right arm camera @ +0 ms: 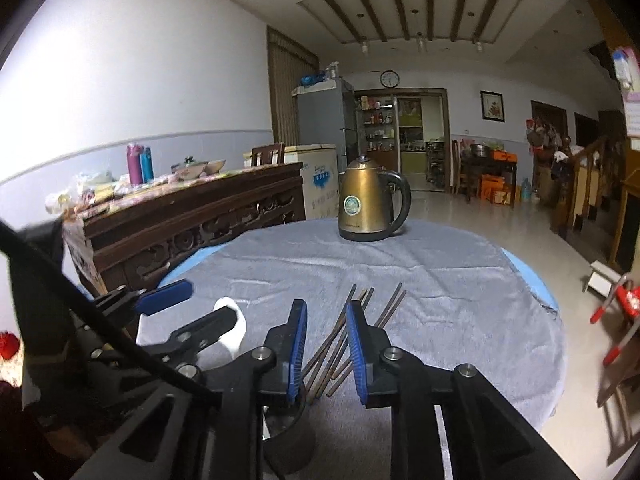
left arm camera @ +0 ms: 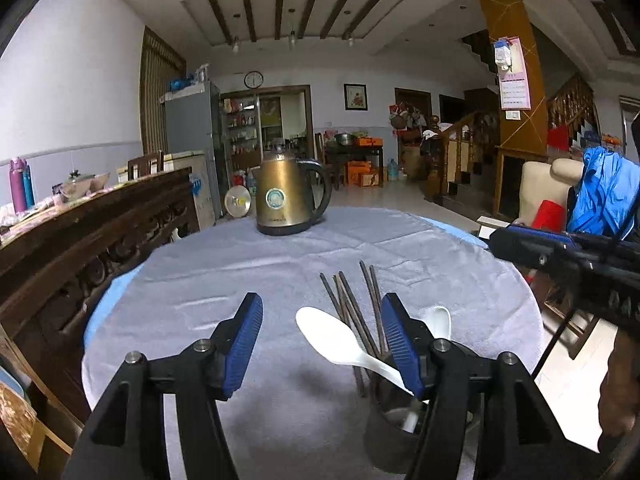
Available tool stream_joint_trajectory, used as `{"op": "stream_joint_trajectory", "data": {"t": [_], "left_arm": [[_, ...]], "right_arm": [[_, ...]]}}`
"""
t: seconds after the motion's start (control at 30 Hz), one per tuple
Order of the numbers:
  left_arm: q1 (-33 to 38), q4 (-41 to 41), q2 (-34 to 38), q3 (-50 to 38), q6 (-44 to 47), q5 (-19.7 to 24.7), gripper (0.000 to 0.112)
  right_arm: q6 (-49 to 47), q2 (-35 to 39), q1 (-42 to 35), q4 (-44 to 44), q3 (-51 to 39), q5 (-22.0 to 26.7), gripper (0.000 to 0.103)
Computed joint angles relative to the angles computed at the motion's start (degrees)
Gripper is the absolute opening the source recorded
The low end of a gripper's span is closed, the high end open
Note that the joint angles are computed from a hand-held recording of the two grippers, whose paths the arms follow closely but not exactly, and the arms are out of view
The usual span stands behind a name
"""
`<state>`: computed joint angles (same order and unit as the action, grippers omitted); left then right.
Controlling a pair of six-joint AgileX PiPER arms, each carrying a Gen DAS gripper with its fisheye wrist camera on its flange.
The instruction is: Organize utensils
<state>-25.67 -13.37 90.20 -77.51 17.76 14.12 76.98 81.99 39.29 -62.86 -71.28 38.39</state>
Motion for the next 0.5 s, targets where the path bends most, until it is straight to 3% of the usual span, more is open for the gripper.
{"op": "stream_joint_trajectory", "data": {"t": [0.2, 0.27, 0.37, 0.5], "left_arm": [[4.1, -8.3, 1.8, -5.0, 6.4, 2.6, 0.063], [4.8, -6.2, 3.6, -8.5, 4.9, 5.8, 0.066], [6.7, -9.6, 7.5, -14.7, 8.1, 15.2, 0.070], [10.1, -19.1, 13.8, -23.8, 10.3, 30.9, 0.070]], "right_arm": [[0.9, -1.7, -4.1, 4.8, 0.6, -1.3, 0.023], [-0.5, -2.1, -6.9, 9.0, 0.8, -3.0, 0.023], [-2.1, -2.7, -10.3, 13.4, 1.5, -4.9, 0.023], [-3.1, -2.1, -11.1, 14.8, 1.2, -4.3, 0.022]]}}
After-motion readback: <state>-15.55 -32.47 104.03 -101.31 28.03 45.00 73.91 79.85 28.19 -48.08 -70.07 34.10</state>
